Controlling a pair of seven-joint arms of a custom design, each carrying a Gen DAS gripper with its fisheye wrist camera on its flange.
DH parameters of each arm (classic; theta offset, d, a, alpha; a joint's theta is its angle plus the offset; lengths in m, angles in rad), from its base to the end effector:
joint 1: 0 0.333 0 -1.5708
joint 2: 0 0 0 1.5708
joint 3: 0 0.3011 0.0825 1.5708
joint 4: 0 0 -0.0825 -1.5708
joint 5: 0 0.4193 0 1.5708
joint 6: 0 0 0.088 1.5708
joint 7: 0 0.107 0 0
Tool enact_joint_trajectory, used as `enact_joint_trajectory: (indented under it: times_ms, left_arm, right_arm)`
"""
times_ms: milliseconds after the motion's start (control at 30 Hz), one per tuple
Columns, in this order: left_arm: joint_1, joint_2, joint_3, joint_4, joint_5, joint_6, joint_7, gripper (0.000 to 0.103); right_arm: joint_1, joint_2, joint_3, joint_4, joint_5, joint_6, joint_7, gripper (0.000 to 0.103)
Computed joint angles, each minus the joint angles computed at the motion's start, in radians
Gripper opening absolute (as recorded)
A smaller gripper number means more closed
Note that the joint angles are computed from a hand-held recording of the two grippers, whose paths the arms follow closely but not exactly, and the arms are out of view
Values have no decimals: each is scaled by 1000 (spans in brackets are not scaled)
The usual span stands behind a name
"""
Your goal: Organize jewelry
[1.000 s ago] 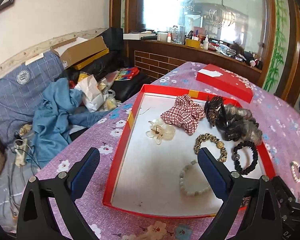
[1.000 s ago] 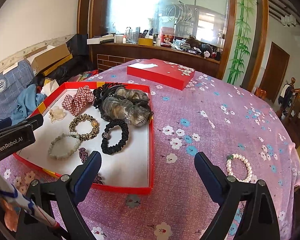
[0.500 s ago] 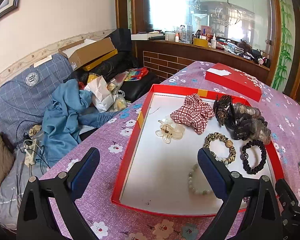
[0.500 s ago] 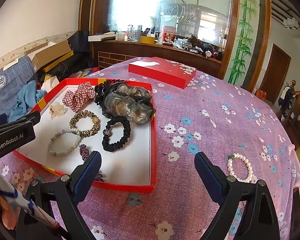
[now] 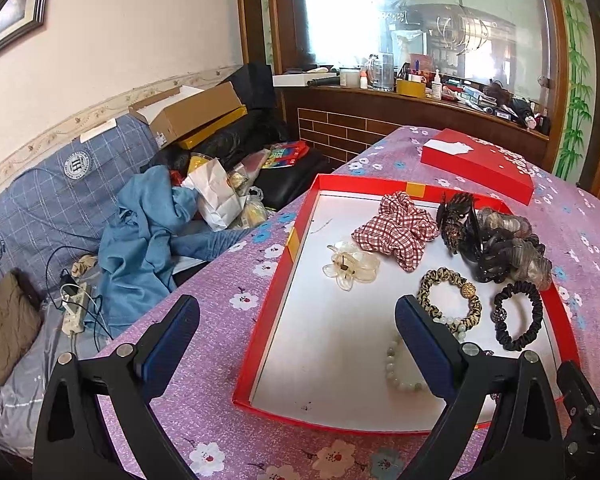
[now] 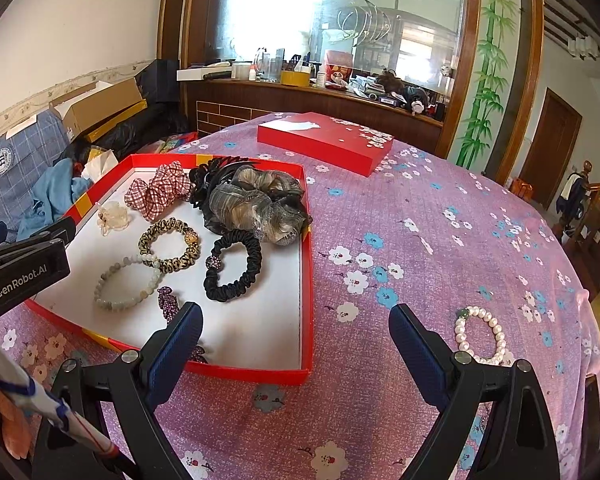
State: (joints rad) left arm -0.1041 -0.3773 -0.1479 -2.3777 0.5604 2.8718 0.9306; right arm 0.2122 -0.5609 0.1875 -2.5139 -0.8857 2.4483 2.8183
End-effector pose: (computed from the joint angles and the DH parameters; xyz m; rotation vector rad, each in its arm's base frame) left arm 0.4922 -0.1633 0.5305 -1.5716 1.7415 -0.8031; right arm 0.4222 0.1813 0.4955 -1.5002 1.9898 -1.0633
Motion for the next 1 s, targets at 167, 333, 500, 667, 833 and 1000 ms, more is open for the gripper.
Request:
enact_joint_trajectory:
  times_ms: [167,333,500,667,833,1000]
  left_arm:
    - [11,-3,-10,0,18,0,-16,98]
    - [9,-2,-7,2,15,-6,-21,98]
    - [8,-2,-5,2,15,-6,-19,98]
    - [5,-1,-2,3,11,-7,-13,98]
    - [4,-2,-1,2,7,-9,-8,98]
    - [6,-3,-2,1,8,-6,-9,98]
  right_arm:
    - [-1,-1,1,-1,0,-1,-1,97]
    - [-1,-1,0,-2,0,0,-1,97]
    - [-3,-4,-4,-10,2,6,-4,97]
    - [-4,-5,-4,-13,4,5,-8,97]
    - [-4,0,-4,-9,6,4,-10,97]
    - [-5,1,-3,-9,6,3,-10,97]
